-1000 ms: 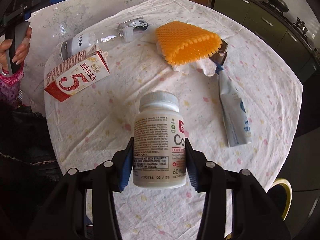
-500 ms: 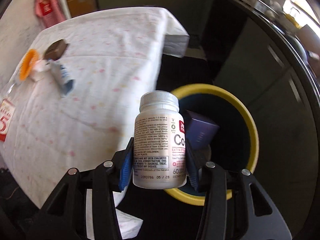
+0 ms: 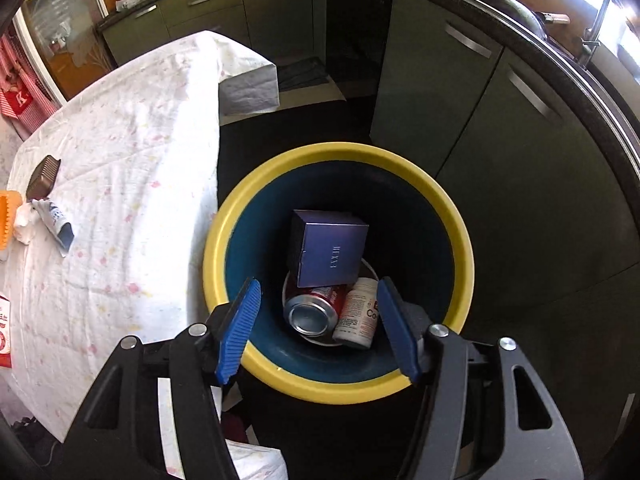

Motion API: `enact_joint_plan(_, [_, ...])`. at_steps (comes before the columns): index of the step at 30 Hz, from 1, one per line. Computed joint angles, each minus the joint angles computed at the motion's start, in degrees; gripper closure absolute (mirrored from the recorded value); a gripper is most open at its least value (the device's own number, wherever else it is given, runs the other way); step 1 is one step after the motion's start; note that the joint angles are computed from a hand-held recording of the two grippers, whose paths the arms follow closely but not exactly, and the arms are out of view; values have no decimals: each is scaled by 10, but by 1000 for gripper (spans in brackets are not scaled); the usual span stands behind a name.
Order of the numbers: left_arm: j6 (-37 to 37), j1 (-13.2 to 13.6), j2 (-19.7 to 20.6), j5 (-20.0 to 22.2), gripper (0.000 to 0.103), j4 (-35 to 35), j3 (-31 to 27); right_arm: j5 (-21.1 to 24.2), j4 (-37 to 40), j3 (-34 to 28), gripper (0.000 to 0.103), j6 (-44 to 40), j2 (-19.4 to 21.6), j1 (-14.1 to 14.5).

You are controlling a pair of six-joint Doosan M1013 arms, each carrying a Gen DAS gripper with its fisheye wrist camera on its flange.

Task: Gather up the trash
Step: 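Lower the left tool onto the white milk carton and grasp it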

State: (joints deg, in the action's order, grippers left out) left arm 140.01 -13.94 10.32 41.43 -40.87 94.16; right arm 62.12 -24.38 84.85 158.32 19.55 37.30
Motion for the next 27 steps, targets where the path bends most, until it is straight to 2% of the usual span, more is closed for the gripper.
enact_joint_plan(11, [-62, -19, -7, 5, 5, 73, 22, -56, -34, -4, 42, 38, 3, 43])
enact_joint_plan(20, [-134, -28, 3, 27, 5, 138, 28, -92, -37, -7, 41, 38, 7, 59])
enact_joint_plan(27, [-163, -32, 13, 43, 6, 161, 28, -112, -42, -8, 41, 38, 7, 65])
